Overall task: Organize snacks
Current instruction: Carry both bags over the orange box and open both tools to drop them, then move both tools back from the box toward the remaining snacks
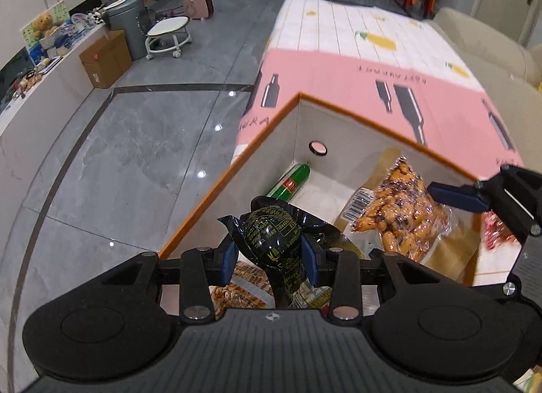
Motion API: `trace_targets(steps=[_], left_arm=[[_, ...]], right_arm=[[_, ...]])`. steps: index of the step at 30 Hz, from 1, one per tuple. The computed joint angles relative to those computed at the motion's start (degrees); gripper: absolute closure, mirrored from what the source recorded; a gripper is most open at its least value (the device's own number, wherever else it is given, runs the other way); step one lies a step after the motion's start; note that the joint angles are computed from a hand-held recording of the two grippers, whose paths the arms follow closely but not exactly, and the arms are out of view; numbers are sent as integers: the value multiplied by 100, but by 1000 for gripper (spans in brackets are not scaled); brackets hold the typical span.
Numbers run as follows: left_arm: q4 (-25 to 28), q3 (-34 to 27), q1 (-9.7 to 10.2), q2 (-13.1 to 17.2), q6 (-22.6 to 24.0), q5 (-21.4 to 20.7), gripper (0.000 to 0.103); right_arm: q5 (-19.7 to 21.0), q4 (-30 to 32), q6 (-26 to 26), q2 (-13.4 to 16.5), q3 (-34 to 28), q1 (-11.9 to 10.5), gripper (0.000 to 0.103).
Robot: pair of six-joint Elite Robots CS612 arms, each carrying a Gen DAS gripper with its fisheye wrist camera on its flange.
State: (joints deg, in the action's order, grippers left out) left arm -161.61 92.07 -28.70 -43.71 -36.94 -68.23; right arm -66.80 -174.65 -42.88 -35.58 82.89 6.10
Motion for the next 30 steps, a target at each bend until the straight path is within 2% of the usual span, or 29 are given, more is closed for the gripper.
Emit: trace_targets(steps=[7,12,22,24,26,28,30], left_arm=[[232,-242,26,208,253,-64,59],[392,-362,51,314,324,-163,58],[572,-429,96,386,252,-277,55],[580,-428,92,377,270,-270,55],[455,-385,75,358,327,-230,53],[414,-358,58,329,330,-203,42],[323,-311,26,290,385,-114,40]], right_arm=[[-333,365,-400,195,-258,99,39],[-493,651,-507,282,-416,146,39],[-621,916,-635,321,-566,200,38],[-665,810,-676,280,-487,199,37],[-707,752,-693,256,-455,209,35],[-667,727,-671,239,-437,188,32],[-634,726,-622,199,-408,178,30]])
